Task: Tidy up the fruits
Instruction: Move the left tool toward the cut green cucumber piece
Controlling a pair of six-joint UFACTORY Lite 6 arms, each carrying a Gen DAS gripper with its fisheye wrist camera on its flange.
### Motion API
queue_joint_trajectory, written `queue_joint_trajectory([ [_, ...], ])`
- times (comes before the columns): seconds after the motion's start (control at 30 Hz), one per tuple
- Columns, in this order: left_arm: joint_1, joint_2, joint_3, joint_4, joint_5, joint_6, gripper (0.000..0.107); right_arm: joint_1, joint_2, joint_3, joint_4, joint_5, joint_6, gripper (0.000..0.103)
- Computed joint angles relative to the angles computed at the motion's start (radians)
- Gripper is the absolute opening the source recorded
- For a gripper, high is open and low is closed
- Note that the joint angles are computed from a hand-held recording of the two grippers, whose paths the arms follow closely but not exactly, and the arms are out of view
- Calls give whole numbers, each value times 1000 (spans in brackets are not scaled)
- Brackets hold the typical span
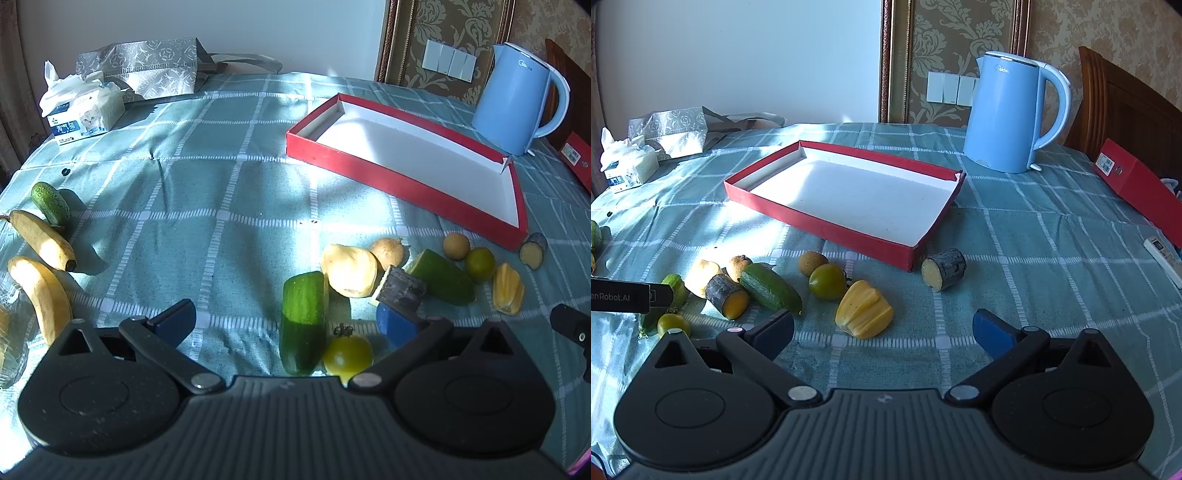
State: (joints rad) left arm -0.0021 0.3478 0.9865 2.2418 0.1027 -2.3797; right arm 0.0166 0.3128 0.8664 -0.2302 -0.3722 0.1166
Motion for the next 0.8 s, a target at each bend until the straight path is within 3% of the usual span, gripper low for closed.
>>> queue_joint_trajectory([
  [0.7, -3, 20, 11, -40, -1, 52, 103, -3, 15, 5, -32, 6, 46, 103],
  [0.8, -2, 25, 13, -91, 11, 102, 97, -5, 16, 8, -56, 7, 71, 103],
])
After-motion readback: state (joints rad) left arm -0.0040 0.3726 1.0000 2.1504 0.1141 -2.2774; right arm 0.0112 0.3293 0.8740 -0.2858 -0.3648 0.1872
